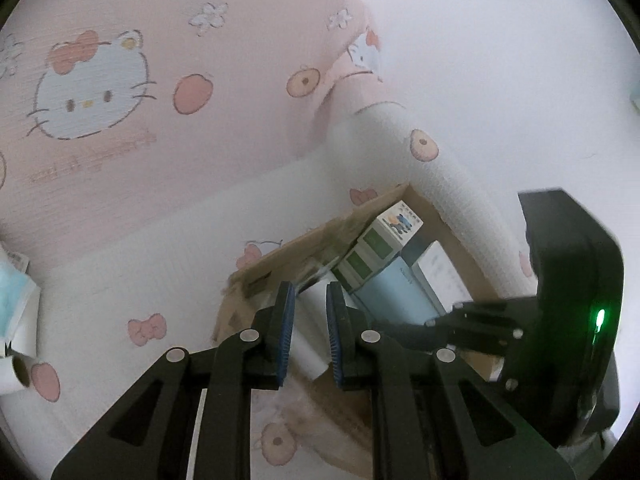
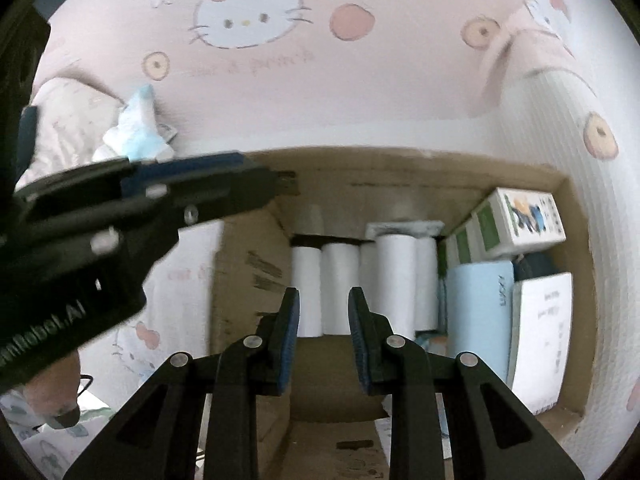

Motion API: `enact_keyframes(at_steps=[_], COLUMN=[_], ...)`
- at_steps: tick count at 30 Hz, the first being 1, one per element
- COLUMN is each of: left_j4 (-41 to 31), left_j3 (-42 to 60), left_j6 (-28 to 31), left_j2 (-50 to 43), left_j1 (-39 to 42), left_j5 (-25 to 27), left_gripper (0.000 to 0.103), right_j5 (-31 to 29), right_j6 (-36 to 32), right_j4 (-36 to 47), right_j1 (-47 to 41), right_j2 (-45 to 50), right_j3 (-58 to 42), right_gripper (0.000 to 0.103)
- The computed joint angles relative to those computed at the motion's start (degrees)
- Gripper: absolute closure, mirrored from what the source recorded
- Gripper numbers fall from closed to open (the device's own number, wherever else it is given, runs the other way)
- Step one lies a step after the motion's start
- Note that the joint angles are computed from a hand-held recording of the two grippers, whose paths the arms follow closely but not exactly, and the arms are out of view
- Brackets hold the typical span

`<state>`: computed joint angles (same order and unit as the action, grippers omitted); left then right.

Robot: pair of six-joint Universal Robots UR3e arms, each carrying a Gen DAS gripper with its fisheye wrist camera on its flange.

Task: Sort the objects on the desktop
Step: 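Withdraw the left gripper from the box back toward the tube pile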

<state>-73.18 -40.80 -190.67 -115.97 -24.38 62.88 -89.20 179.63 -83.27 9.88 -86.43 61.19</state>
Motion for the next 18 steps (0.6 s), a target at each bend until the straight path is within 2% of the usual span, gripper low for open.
enact_keyframes(at_steps=[2,3,4,6,9,11,15,18], left_j4=[6.99,10.70,13.68,19.60,26.98,30.94,30.70,30.81], left_j3=[-11.69,-17.69,-22.14,-32.23,-45.69,-52.99,-60.93,-66.97], left_j6=[-0.24,-0.90,-1.75,-4.14,-6.75,-7.60,-4.66,-1.41], left_j2=[6.44,9.91,12.40,18.24,25.97,30.36,36.23,41.29], left_j1=[1.31,2.21,2.84,4.88,8.37,9.79,12.31,14.72], left_j5=[-1.00,-1.44,-1.64,-2.16,-3.06,0.04,5.15,7.06], left_gripper=[0.089,0.091,0.092,0.094,0.097,0.098,0.099,0.099], right_j5=[-0.74,-1.56,-3.12,-3.99,-4.84,-5.15,-4.79,-4.54], right_j6=[2.85,4.78,7.09,7.32,8.48,9.31,10.93,11.99], right_j4=[3.91,2.67,2.72,3.16,3.82,3.20,2.38,2.11], right_j1=[3.84,6.48,9.36,10.87,13.92,15.67,18.94,21.25], right_j2=[4.19,7.00,7.40,5.74,8.79,10.54,15.69,18.17], right_j3=[-10.09,-11.78,-11.81,-11.71,-16.54,-17.92,-22.56,-25.67], right_gripper=[0.082,0.082,0.082,0.082,0.082,0.082,0.082,0.082])
